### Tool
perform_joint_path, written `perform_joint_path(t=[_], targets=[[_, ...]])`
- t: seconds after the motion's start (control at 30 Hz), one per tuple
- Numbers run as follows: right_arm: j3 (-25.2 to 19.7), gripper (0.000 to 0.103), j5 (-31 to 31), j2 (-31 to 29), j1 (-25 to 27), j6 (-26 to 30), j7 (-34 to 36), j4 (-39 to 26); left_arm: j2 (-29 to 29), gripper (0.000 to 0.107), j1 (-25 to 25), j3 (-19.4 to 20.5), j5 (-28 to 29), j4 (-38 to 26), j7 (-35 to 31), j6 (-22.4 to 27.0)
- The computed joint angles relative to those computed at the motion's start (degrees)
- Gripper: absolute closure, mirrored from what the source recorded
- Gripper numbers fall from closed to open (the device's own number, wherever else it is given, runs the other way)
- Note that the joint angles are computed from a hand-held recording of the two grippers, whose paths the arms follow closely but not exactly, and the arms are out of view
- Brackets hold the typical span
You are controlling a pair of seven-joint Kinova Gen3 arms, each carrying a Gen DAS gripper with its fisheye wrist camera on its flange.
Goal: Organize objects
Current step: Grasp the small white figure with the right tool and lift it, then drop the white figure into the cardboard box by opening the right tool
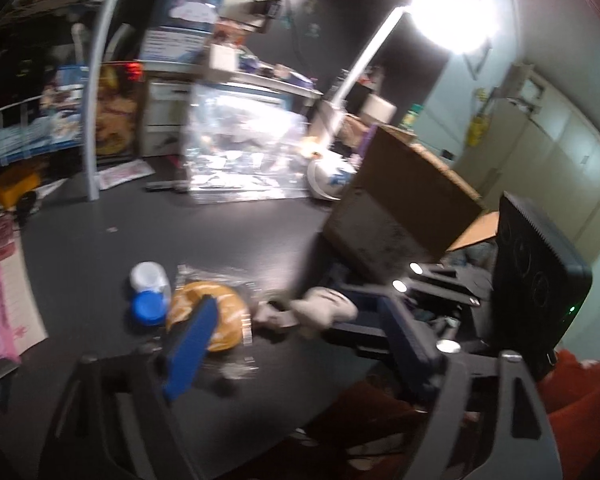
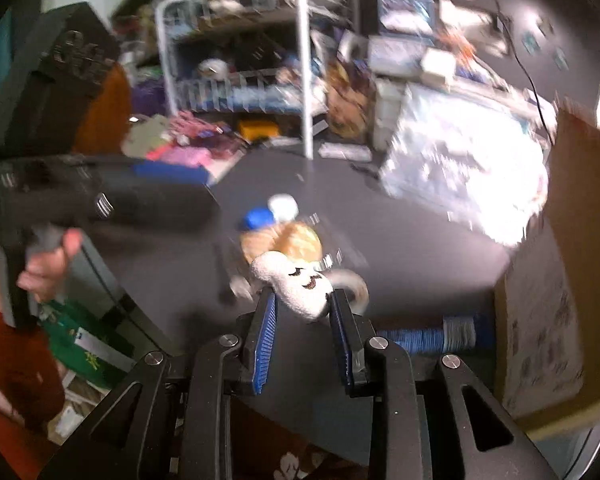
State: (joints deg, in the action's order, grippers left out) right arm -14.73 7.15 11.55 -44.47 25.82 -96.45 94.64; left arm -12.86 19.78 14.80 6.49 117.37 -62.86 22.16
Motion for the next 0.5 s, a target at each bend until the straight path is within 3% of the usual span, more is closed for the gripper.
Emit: perform_joint_path(t=[0.17, 0.33, 0.5], targets=[[-1.2, 0.081, 1.0, -1.8, 0.5, -1.1, 6.2, -1.8, 0.5, 0.054, 3.2, -3.9, 4.5, -3.7, -5.9, 2.2], [-0.6, 0.081, 4.1, -3.5, -0.1, -2.8, 8.7, -1.9, 1.9, 0.067, 1.9, -2.3, 3.6, -9.6, -6.7, 6.5], [-0.3, 0.081, 4.3, -5.0, 1.6, -2.0, 10.4, -2.7, 5.5, 0.070, 0.9, 0.7, -1.2, -17.2, -4.7, 10.7]])
